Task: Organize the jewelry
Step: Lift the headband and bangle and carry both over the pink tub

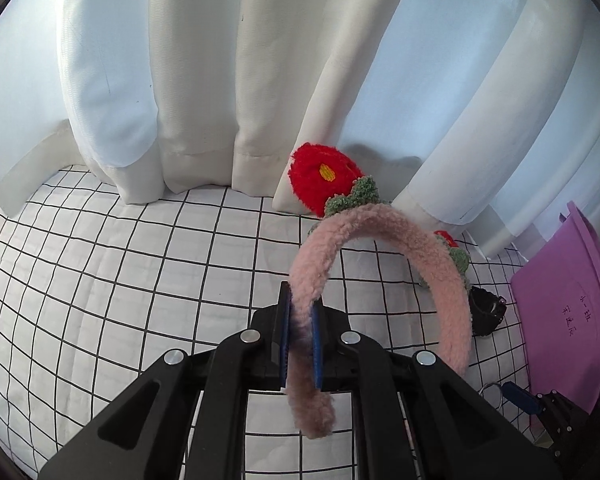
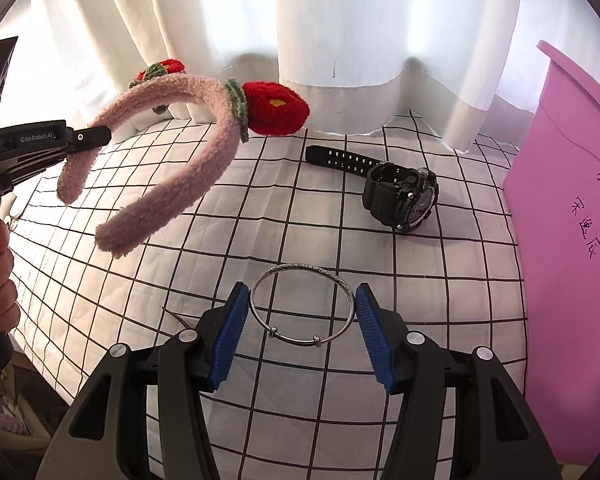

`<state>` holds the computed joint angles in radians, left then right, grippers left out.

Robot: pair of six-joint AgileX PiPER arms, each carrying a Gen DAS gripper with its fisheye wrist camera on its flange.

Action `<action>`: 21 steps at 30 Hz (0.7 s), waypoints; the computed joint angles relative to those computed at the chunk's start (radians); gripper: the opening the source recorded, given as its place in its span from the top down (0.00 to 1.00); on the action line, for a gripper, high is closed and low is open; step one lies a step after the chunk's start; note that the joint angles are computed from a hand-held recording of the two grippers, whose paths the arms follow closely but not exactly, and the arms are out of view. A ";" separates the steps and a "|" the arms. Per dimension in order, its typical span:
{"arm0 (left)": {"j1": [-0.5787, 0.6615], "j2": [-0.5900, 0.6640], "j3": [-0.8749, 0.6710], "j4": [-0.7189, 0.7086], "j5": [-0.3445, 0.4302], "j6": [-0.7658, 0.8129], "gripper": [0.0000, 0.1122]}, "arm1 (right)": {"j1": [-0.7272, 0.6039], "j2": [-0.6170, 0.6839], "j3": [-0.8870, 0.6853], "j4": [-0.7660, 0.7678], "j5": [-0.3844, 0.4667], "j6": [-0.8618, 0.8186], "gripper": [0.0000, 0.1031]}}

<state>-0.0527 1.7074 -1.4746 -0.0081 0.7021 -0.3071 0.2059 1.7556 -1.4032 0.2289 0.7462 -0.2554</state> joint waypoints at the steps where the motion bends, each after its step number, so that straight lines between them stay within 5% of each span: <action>1: -0.002 -0.003 -0.008 0.004 0.007 -0.002 0.92 | -0.003 -0.007 -0.005 0.006 0.004 -0.006 0.48; 21: -0.193 -0.041 -0.266 0.124 0.151 -0.078 0.92 | -0.194 -0.218 -0.079 0.169 0.111 -0.159 0.48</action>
<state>-0.2458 1.6661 -1.7401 0.1160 0.8535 -0.3851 0.0115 1.5375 -1.4822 0.3975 0.8575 -0.4147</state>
